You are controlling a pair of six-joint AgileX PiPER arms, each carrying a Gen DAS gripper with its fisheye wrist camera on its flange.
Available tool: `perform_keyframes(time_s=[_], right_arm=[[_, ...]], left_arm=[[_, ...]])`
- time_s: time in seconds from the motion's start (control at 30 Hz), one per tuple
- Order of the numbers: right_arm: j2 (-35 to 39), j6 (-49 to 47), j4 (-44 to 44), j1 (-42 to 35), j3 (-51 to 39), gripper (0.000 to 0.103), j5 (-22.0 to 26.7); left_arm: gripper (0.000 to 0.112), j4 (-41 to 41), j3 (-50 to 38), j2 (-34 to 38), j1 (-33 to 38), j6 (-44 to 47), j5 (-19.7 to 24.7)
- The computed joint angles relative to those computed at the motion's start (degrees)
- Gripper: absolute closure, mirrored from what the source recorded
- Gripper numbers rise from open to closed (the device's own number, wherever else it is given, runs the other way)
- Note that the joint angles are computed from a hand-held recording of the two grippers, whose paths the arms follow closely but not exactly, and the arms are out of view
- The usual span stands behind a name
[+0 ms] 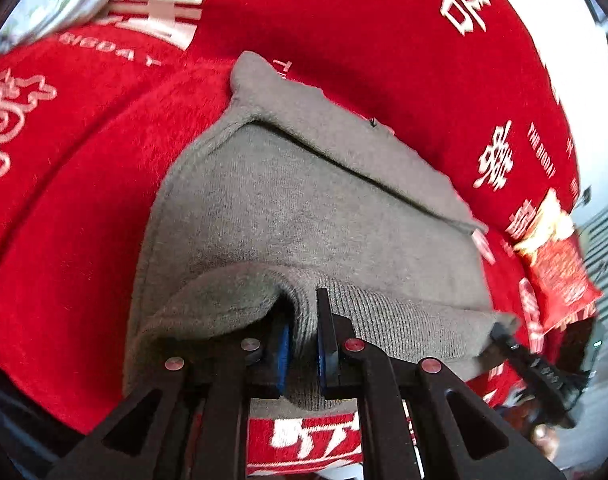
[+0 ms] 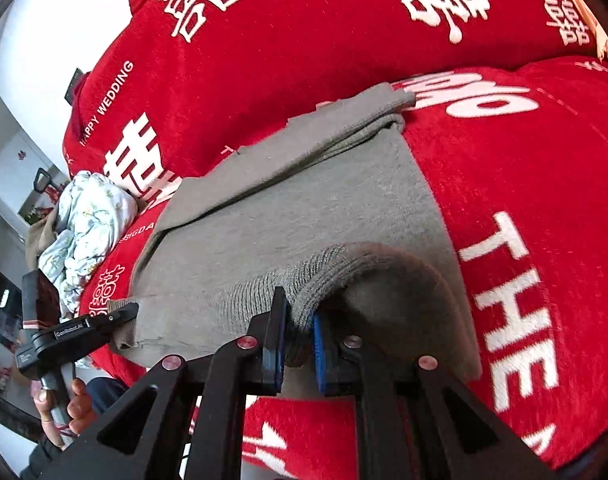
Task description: Fold small clothes
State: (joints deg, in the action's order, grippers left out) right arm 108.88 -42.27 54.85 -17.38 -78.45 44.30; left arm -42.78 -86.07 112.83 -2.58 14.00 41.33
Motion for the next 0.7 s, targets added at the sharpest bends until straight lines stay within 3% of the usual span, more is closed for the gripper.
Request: perform_keyframes(time_s=[0.03,0.07,0.1,0.13,0.17,0.27,0.33,0.37,0.47,0.5,0.57,0.6,0.67,0.7], right_arm=[[0.35,-0.73,0.81,-0.10,0.11,0.087,-0.17],[0.63,-1.18,1.47,-0.41,-0.14,0.085,0.35],[0.98,-1.38,2.11,-0.85,-0.51,0.084,1.05],[1.54,-1.32,2.16,-1.08,-1.29,0.078,1.43],[2.09,-1.08,1.98,-1.10,-2.13,0.075,1.30],[1.99,-2.00,2.55,-1.45,-2.46,0.066,0.96],[2.16,-1.65,3.13,-1.88,-2.84,0.045,1.37],[1.85,-1.54,3.35,-2.16,-2.72,0.041,1.49],[-1.79,-8.92,7.67,-4.29,1.24,0.029,1.39],[-3.70,-13.73,8.92,-4.92,3.31,0.021,0.35],[-6.85,-22.34,9.19,-5.14,6.69,0.019,-3.59],[-7.74,-25.71,7.28,-4.70,7.40,0.019,-5.82],[-7.22,-27.01,3.38,-3.86,6.38,0.019,-7.22],[-6.58,-27.14,1.40,-3.35,5.36,0.019,-7.30]], left_arm=[[0.099,-1.82,0.33,0.29,0.49,1.11,0.23],[0.081,-3.80,0.19,0.81,1.25,2.11,1.23],[0.073,-7.88,0.53,1.37,2.42,5.40,2.49],[0.056,-12.49,0.27,2.03,3.75,8.57,4.51],[0.049,-14.80,0.77,1.97,4.16,9.99,4.79],[0.049,-12.32,-0.31,1.86,2.96,7.91,4.25],[0.049,-8.85,-1.63,2.10,1.71,5.45,3.79],[0.049,-7.64,-1.71,1.74,1.41,4.49,3.78],[0.049,-6.54,1.99,-2.53,1.89,6.91,2.35],[0.049,-5.99,3.53,-4.17,2.03,8.63,1.15],[0.049,-1.13,6.37,-7.81,1.94,10.74,-2.25],[0.047,2.52,7.01,-9.05,1.73,11.52,-3.88],[0.014,9.43,6.74,-9.66,0.64,9.12,-6.49],[0.013,11.30,7.42,-10.26,0.22,9.35,-8.91]])
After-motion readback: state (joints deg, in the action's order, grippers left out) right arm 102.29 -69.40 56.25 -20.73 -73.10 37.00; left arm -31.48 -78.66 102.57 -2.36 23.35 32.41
